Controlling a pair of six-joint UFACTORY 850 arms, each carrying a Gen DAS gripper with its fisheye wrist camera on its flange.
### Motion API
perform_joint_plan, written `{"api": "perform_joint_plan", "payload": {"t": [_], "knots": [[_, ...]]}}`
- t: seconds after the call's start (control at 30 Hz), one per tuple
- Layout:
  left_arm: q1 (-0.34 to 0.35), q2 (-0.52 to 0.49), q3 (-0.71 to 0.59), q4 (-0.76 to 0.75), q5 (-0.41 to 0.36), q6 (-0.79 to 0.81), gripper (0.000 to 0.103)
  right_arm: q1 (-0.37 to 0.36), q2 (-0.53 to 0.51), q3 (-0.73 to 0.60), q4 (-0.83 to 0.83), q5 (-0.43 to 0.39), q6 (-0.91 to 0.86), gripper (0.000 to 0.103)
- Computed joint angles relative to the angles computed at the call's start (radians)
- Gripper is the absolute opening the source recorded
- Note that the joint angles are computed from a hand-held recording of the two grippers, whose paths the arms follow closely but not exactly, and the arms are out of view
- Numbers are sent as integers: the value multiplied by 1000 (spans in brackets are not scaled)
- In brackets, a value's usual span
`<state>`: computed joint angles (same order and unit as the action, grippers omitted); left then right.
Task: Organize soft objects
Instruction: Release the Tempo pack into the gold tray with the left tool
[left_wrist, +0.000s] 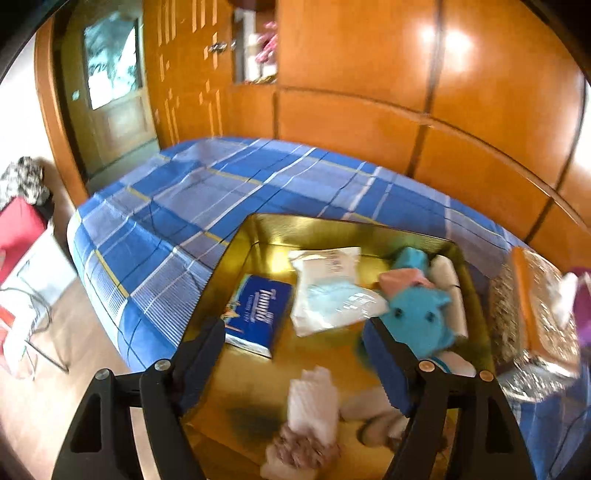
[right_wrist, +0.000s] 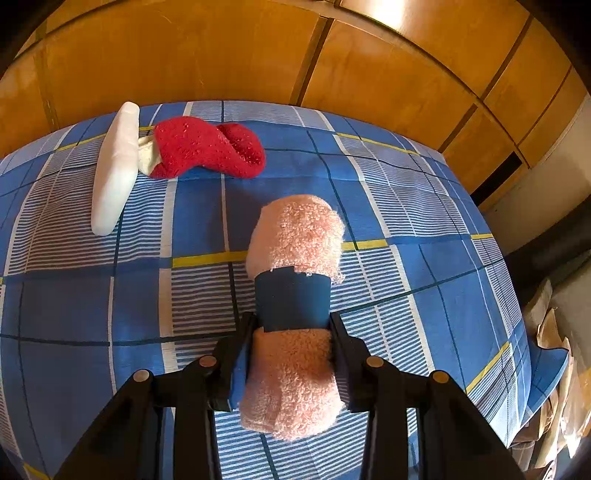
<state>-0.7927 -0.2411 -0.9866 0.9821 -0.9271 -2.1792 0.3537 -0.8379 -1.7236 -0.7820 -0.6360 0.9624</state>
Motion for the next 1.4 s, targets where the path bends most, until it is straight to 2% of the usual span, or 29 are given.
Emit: {"api": "perform_joint_plan", "payload": {"t": [0.33,0.57,0.73,1.17,1.4], "knots": [[-106,-56,-102,55,-136,70,82,2,0,0,-6,-5,0,38],[-131,-91,-149,61,-147,108,85,2,1,0,-4,-7,-6,38],[-148,-125,-190,55,-180,132,94,2,1,0,-2,-7,-7,38],[-158,-162,-222,44,-235,126,96,1,1,-2,6,-8,-14,38],[-150,-166,-215,31,-191,139,98,3,1,0,2,-8,-8,38]]}}
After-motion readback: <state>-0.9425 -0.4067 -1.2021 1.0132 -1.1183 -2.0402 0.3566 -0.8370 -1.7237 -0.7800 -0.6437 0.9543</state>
